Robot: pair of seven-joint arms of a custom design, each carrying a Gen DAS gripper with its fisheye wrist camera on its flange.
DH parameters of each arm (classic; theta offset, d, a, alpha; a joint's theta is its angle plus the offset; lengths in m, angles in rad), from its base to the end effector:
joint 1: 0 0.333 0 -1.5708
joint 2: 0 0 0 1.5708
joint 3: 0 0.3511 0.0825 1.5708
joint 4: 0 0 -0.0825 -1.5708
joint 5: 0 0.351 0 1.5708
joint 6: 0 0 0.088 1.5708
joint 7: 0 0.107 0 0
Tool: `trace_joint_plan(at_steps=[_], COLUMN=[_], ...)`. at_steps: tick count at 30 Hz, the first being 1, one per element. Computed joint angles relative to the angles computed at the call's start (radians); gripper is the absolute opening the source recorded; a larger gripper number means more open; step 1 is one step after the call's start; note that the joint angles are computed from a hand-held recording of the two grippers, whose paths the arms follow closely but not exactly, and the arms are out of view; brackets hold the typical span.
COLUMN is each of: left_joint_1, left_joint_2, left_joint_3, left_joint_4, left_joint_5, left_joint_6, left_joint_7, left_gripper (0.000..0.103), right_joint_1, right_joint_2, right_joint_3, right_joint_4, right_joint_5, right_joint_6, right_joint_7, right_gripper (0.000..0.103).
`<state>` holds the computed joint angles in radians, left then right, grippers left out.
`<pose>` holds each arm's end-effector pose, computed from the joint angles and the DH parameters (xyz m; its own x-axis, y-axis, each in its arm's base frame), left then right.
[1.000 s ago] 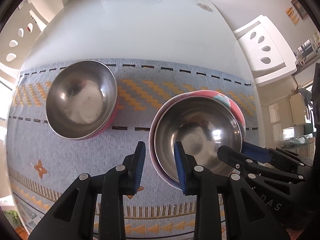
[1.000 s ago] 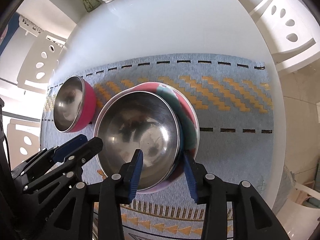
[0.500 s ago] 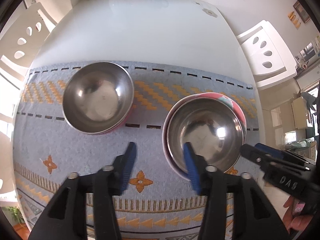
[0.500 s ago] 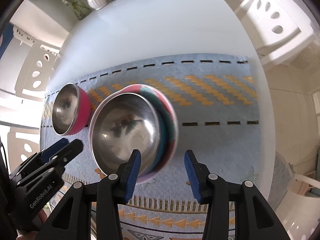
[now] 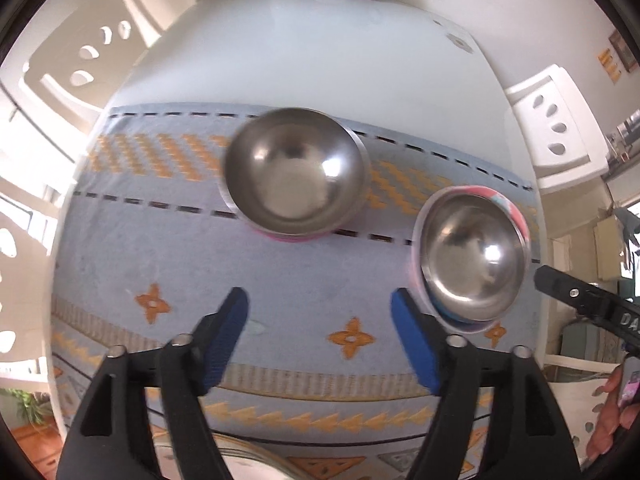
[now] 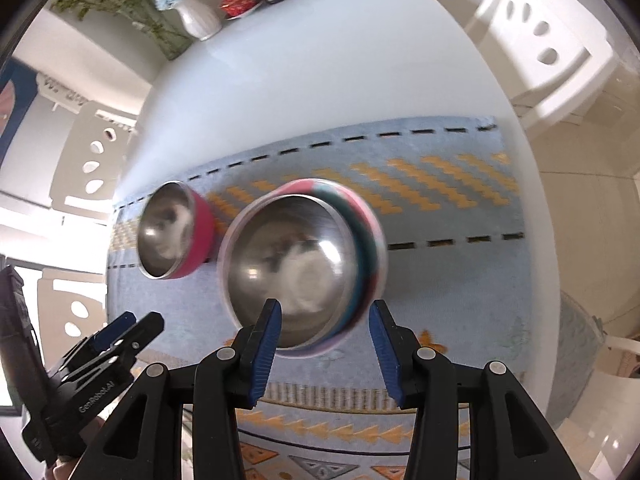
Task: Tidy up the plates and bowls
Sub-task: 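Move both grippers toward the rim of the pink-rimmed steel bowl, then close both grippers on the rim of the pink-rimmed steel bowl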
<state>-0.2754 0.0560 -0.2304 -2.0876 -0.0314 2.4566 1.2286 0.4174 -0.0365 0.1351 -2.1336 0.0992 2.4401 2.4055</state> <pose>0.4893 -0.2686 0.4841 -0.1580 -0.9774 0.1405 -0.9539 0.1143 -0.2776 0.4536 0.2808 0.5105 -0.2995 -0.9053 -0.3011 -0.9190 0.3585 -0.1638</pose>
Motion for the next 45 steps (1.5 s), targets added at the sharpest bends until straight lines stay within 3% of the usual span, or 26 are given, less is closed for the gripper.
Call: trace_joint_plan(at_steps=[9,15,23,31,37,40,45], left_joint_1=[0.07,0.103,0.102,0.095,0.084,0.081,0.074], left_joint_2=[-0.016,0.045,0.152,0.234,0.272,0.286,0.307], left_joint_3=[0.042,0.059,0.067,0.065,0.069,0.069,0.063], left_joint_4=[-0.017,0.034,0.11,0.157,0.18,0.192,0.204], left_joint_5=[-0.014,-0.029,-0.05,-0.11,-0.117,-0.123,-0.134], left_joint_6=[0.011,0.025,0.021,0.011,0.006,-0.003,-0.001], left_joint_7=[0.046,0.056,0.071,0.094,0.099,0.1,0.101], left_gripper=[0.076,0.076,0.076,0.074,0.063,0.051,0.045], right_joint_1=[0.012,0.007,-0.048,-0.027,-0.038,-0.05,-0.045], right_joint_2=[0.164,0.331,0.511,0.646,0.678,0.697,0.707], right_joint_3=[0.017,0.029,0.091,0.071,0.073,0.084,0.079], right_joint_4=[0.238,0.446,0.594,0.747,0.759,0.773,0.771], right_joint_5=[-0.029,-0.012,0.184,0.151,0.164,0.189,0.191], right_joint_6=[-0.054,-0.089,-0.043,-0.154,-0.167,-0.178,-0.171], right_joint_7=[-0.081,-0.146,-0.235,-0.223,-0.226,-0.233,-0.224], right_gripper=[0.05,0.051,0.051,0.051,0.051,0.051,0.051])
